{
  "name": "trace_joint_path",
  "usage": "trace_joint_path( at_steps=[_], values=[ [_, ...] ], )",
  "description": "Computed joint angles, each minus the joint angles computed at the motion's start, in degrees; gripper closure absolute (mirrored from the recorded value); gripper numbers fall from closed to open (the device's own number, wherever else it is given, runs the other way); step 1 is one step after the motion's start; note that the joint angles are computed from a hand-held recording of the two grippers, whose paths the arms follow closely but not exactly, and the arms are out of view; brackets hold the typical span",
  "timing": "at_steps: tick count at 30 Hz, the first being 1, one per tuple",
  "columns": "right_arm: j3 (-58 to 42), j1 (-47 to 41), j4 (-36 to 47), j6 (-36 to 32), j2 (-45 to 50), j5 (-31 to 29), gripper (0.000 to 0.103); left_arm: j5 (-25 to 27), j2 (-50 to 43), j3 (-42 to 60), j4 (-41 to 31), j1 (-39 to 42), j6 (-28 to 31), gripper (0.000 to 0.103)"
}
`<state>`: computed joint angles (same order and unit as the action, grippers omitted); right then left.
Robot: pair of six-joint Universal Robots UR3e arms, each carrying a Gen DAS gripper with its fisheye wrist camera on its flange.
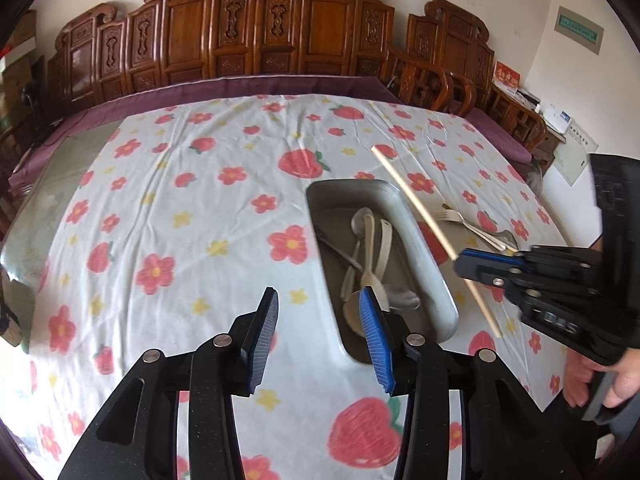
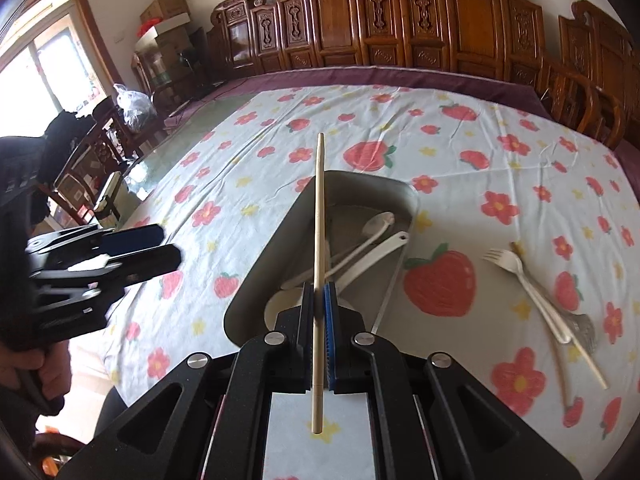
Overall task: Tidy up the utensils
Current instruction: 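Lower the chopstick into the grey tray and open the right gripper, then grasp another wooden chopstick from the pile with the right gripper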
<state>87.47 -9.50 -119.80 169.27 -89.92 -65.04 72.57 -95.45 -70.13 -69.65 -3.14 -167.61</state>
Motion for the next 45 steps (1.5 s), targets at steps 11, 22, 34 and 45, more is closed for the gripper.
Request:
trace_joint_path(
  at_steps=[11, 22, 34, 45],
  values=[
    [-4.71, 5.59, -3.21, 4.69, 8.83, -5.13, 0.097, -3.95, 3.76, -4.27, 0.79, 5.91, 2.92, 0.057],
    [-5.11, 6.13, -3.94, 4.20, 10.48, -6.02, 0.085, -4.24, 4.15, -3.53, 0.47, 6.30, 3.72, 0.057],
    [7.98, -5.21, -0.11, -4.89, -7.82, -0.68, 0.085, -1.58, 3.54, -0.51, 0.15, 0.33, 0.79, 0.052],
    [15.87, -30.06, 18.46, -25.37, -27.52, 6.00, 0.085, 2.95, -1.09, 4.46, 0.89, -8.55, -4.23, 0.041]
  ],
)
